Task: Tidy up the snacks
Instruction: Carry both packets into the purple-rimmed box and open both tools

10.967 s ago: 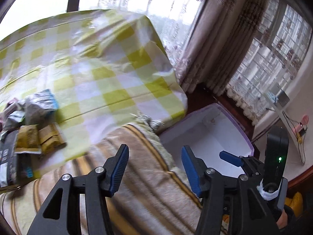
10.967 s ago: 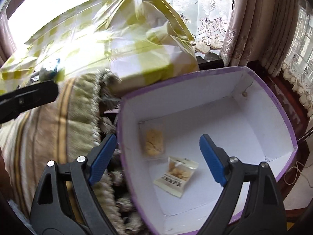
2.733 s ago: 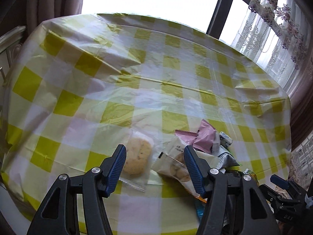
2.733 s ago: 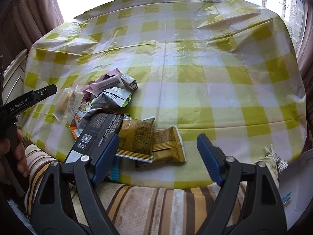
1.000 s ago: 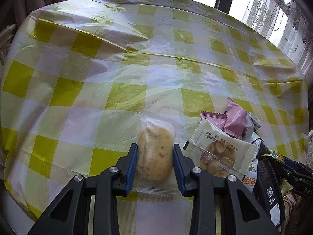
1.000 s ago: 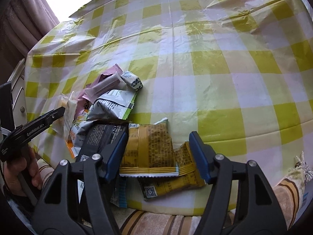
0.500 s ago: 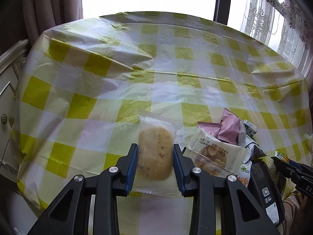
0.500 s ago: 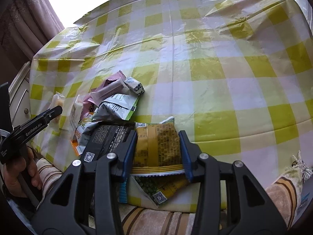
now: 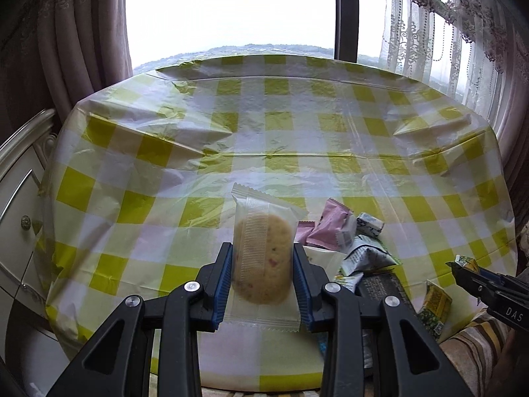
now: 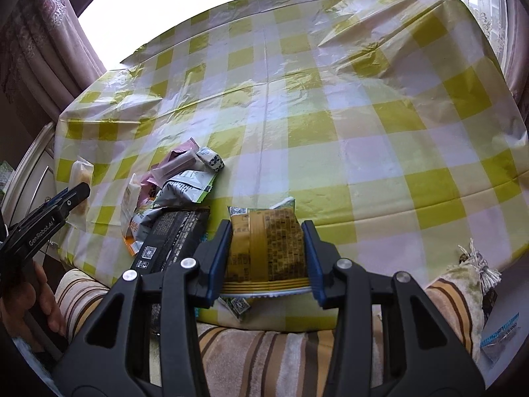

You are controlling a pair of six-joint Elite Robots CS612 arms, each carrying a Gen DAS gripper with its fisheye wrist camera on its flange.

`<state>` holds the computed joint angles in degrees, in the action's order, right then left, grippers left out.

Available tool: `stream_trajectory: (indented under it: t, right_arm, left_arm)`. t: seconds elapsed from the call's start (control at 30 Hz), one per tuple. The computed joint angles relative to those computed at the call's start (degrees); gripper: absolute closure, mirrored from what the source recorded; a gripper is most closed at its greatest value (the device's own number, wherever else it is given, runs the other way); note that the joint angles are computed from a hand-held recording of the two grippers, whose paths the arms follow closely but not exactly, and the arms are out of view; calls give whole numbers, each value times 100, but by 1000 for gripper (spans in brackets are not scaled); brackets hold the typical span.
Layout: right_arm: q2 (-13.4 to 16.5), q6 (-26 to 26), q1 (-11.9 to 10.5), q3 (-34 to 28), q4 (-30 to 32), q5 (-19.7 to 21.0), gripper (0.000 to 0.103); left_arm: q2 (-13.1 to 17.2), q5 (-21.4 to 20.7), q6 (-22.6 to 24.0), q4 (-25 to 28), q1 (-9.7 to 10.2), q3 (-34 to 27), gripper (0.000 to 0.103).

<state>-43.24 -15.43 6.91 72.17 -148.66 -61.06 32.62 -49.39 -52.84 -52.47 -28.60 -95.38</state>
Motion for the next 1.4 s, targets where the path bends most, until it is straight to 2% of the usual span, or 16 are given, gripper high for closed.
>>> stream_trajectory:
  t: [0.27,0.53,0.8,1.0,1.4]
  right_arm:
    - [-96,187,-196,141,-117,32,57]
    - [-185,407,-422,300,-242,65,57]
    - [-247,613,-685,453,-407,-7,57]
    - [-252,850,-942,540,-524,-286,57]
    - [-137,1331,-1354,575,-418,-882,57]
  left_arm:
    - [-147,-202,569,-665,-160,387,67]
    - [-320,-686,1240,-1545,-316,937,67]
    - [-568,-1429,1900,-2330,-440,1646,67]
    - [-809,-2089,2394,-2867,-520,2327,67]
    - [-1314,-3329,3265,-3302,-677,3710,67]
